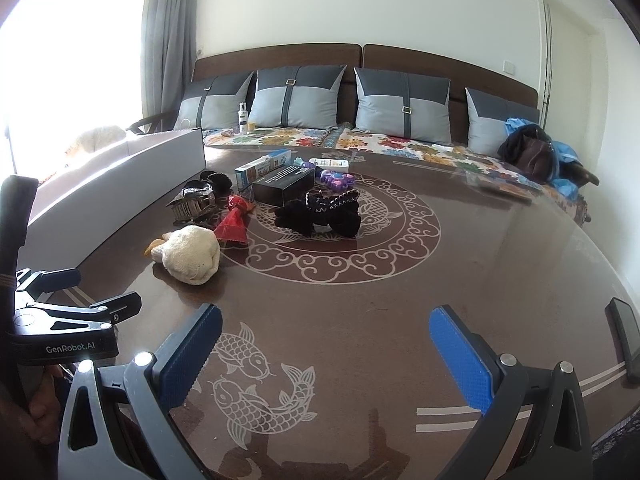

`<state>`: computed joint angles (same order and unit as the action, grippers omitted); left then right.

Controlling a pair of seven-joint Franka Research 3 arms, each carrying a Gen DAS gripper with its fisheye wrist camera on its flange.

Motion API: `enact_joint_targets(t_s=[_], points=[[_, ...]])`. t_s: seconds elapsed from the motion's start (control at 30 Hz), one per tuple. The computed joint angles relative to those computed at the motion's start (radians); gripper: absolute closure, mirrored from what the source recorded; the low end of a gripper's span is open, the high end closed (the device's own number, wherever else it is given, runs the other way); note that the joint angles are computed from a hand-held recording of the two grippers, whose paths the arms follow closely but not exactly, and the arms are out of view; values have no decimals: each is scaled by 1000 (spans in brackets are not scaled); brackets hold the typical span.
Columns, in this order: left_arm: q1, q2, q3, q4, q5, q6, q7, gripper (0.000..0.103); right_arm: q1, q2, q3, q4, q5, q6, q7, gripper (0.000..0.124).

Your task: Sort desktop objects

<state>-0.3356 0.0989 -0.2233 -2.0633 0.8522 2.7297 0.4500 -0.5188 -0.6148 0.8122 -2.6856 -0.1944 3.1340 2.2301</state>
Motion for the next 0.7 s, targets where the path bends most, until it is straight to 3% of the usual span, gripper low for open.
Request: enact_joint_targets(t_s=[0.7], points=[[-2,2,1,5,-16,23,6,0,10,23,-8,9,-52,-26,20,21]])
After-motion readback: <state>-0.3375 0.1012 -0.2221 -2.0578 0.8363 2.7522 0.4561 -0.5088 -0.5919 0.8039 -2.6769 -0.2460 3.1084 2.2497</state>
